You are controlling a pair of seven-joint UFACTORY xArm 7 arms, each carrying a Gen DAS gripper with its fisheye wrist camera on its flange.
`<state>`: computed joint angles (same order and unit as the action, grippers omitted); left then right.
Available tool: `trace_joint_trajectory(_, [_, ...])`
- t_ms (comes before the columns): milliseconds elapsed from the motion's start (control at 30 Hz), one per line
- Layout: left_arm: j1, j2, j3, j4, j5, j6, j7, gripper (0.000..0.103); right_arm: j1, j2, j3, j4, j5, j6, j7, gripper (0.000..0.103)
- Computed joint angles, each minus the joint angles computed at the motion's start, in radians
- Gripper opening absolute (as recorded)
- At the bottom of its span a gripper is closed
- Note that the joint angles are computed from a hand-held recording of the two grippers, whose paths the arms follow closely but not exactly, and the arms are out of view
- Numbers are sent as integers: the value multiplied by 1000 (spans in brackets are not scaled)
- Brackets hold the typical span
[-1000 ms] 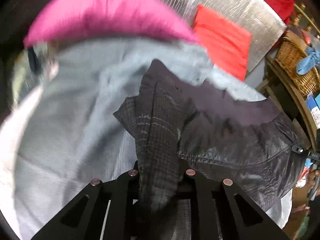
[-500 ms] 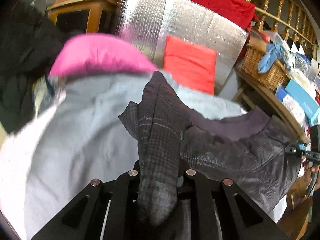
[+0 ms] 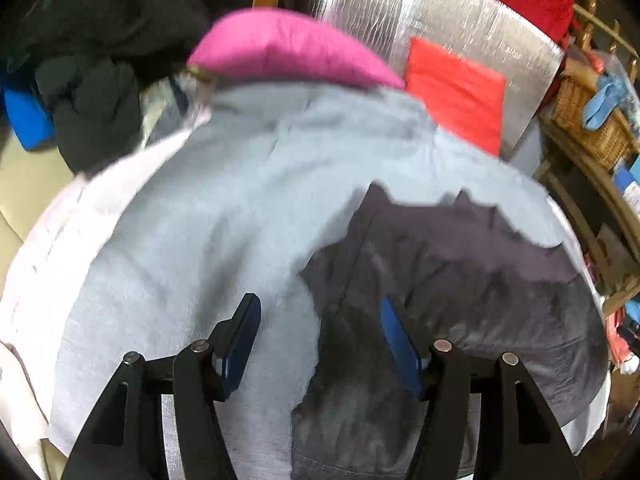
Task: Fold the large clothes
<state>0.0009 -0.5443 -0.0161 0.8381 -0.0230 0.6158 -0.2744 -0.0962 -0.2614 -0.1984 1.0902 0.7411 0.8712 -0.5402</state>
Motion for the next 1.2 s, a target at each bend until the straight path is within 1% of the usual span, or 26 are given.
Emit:
trace_joint_trajectory(33, [-14, -4, 1, 0, -8, -10, 11, 63, 9, -26, -5, -6, 33, 8, -19, 63])
trace_joint_trajectory(67, [-27, -1, -10, 3, -8, -18, 19, 63, 32, -17, -19, 25, 81, 58, -43, 66])
trace_joint_trajectory(100, [-40, 4, -24, 2, -2, -33, 29, 63, 44, -1, -25, 48, 111, 105, -53, 72])
trace_joint_trajectory(133, [-51, 6, -35, -1, 3, -45, 36, 63, 60, 30, -30, 87, 149, 185, -62, 72])
trace_joint_trajectory(167, [-65, 17, -53, -2, 9, -59, 42, 63, 61, 53, -22, 109, 163, 224, -69, 72])
trace_joint_trajectory(233, [-87, 48, -85, 4, 21, -74, 36, 64, 67, 122, 19, 167, 160, 282, -69, 72])
trace_joint_trajectory(300, [-102, 95, -110, 21, 37, -68, 23, 64, 56, 197, 54, 217, 163, 300, -45, 72])
trace_joint_trajectory(333, [-96, 113, -126, 27, 59, -59, 2, 64, 46, 247, 68, 251, 148, 298, -19, 72])
trace_joint_trajectory(367, [-72, 152, -156, 47, 105, -27, -44, 64, 32, 284, 80, 269, 117, 253, 31, 72])
trace_joint_trajectory(400, [-74, 192, -153, 66, 114, 6, -57, 65, 19, 308, 89, 278, 101, 222, 72, 72])
trace_joint_trajectory(433, [-82, 207, -138, 59, 106, -2, -69, 68, -1, 344, 90, 293, 99, 197, 137, 72])
trace_joint_trajectory(467, [-84, 206, -134, 48, 113, -30, -92, 69, -25, 369, 90, 298, 118, 184, 182, 72])
trace_joint_trajectory(533, [-89, 204, -138, 64, 138, -3, -122, 69, -65, 383, 105, 305, 158, 209, 175, 72])
trace_joint_trajectory(600, [-88, 186, -145, 75, 172, 27, -150, 68, -74, 340, 129, 275, 119, 172, 152, 72])
trace_joint_trajectory(667, [-91, 130, -150, 48, 200, 22, -171, 68, -55, 248, 148, 203, 72, 83, 125, 72])
trace_joint_trajectory(733, [-101, 78, -151, 23, 206, 10, -174, 68, -40, 157, 138, 134, 111, 69, 72, 74])
trace_joint_trajectory(800, [-125, 26, -164, -4, 190, 0, -181, 68, -10, 74, 116, 70, 145, 95, 19, 74])
trace_joint_trajectory(867, [-133, 19, -193, -10, 193, -15, -201, 69, 36, 4, 97, 8, 201, 136, -26, 74])
trace_joint_trajectory(900, [-132, 31, -213, -2, 201, -8, -216, 70, 60, -27, 91, -24, 225, 151, -47, 74])
trace_joint_trajectory(967, [-130, 60, -243, 10, 223, 30, -248, 70, 97, -68, 93, -86, 236, 126, -63, 74])
trace_joint_trajectory(1000, [-125, 82, -258, 16, 241, 55, -272, 71, 115, -71, 80, -100, 222, 115, -52, 74])
trace_joint_trajectory(1033, [-125, 97, -263, 20, 253, 78, -291, 74, 99, -63, 107, -117, 166, 71, -3, 74])
trace_joint_trajectory(1067, [-128, 108, -262, 26, 261, 85, -310, 74, 91, -59, 126, -130, 95, 20, 53, 74])
trace_joint_trajectory(1100, [-133, 99, -260, 21, 268, 89, -332, 74, 77, -59, 141, -151, 58, -27, 80, 74])
trace_joint_trajectory(1133, [-141, 88, -254, 20, 268, 98, -340, 74, 95, -66, 113, -163, 63, -36, 86, 74])
trace_joint_trajectory(1200, [-165, 62, -236, 18, 254, 106, -335, 74, 103, -115, 94, -180, 37, -33, 117, 74])
